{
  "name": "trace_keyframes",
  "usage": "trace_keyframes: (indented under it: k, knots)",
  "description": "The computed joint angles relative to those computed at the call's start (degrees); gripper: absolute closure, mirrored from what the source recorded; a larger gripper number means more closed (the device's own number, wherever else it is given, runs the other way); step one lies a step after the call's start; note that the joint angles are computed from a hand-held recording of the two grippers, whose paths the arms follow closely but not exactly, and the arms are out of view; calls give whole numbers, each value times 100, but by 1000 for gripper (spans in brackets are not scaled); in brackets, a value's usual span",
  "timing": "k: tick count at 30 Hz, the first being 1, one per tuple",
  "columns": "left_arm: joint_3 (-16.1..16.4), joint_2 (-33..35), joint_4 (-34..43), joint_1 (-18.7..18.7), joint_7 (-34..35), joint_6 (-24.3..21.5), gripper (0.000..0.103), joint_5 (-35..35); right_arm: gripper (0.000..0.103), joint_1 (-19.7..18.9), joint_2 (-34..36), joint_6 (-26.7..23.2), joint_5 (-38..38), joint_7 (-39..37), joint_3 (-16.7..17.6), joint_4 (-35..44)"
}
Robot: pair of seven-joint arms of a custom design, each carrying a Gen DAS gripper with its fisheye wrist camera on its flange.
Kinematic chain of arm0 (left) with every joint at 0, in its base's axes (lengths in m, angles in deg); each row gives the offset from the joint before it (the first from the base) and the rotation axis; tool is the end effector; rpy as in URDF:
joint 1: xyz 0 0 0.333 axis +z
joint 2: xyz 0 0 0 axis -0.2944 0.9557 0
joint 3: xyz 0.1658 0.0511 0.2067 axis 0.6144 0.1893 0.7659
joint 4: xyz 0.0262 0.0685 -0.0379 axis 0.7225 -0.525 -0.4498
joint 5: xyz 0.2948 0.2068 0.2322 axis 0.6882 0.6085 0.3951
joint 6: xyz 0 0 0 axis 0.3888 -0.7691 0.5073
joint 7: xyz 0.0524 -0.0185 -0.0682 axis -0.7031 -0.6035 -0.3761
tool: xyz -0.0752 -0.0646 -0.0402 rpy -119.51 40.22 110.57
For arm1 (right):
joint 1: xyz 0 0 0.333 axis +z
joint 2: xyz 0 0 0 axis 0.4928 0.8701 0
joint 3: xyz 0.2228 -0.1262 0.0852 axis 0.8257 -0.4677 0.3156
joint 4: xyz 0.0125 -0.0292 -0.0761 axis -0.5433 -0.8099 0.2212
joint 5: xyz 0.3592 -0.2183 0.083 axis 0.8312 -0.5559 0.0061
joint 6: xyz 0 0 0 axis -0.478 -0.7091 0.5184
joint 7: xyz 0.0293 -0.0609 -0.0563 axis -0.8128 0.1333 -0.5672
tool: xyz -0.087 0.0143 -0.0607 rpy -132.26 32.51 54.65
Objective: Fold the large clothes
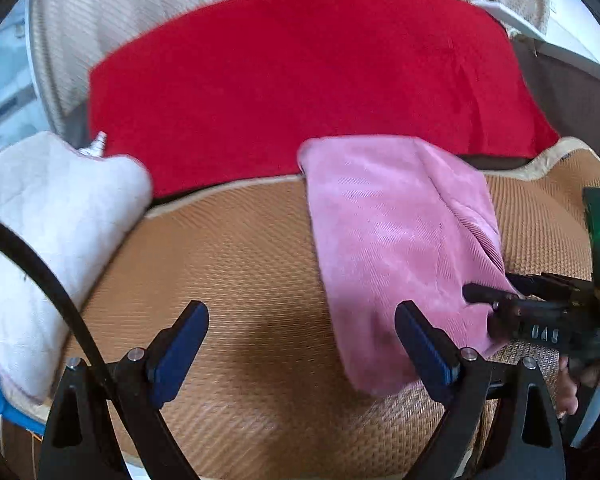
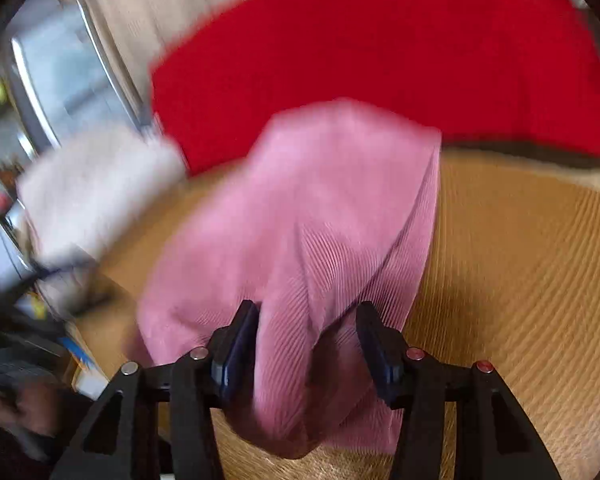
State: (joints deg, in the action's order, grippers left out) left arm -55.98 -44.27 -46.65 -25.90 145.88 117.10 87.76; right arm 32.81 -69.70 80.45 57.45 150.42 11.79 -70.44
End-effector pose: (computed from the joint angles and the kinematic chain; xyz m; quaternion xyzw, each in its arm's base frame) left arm 0.5532 -0.1857 0.7761 -0.6465 0.6475 -0.2222 0.3368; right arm 0.6424 0.0465 0.6390 -0.7381 0.5388 -0.0431 0.4038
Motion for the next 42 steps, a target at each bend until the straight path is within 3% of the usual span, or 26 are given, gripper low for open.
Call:
trace_keyframes:
  k: [4, 9, 13, 23, 29, 32, 42]
  knots:
    - [-118, -380, -193, 1, -131, 1, 8, 517, 47, -80, -495, 219, 460, 241, -98, -388]
    - [-318, -651, -98, -28, -297, -240, 8, 948, 29, -7, -1465, 567, 356, 418, -227, -1173]
    - [-475, -812, 22, -64, -453, -380, 8, 1169, 25, -5, -2340, 990, -130, 577, -145, -1756]
    - [-755, -1207, 283, 8, -767, -430, 5, 1467, 25, 103, -3691, 953, -1552, 957, -151, -2019]
    - [-868, -1398, 277, 119, -819, -456, 5, 1585, 25, 178, -4115, 828, -1828, 1118, -117, -2055]
    - [-892, -1493, 243, 178, -872, -489, 5, 1576, 25, 92, -4174, 848, -2081, 1376, 37, -2056]
    - [-1080, -1662, 272, 370, -1107, -767, 4, 1784, 25, 212, -4179, 830, -2234, 1856, 74, -1979]
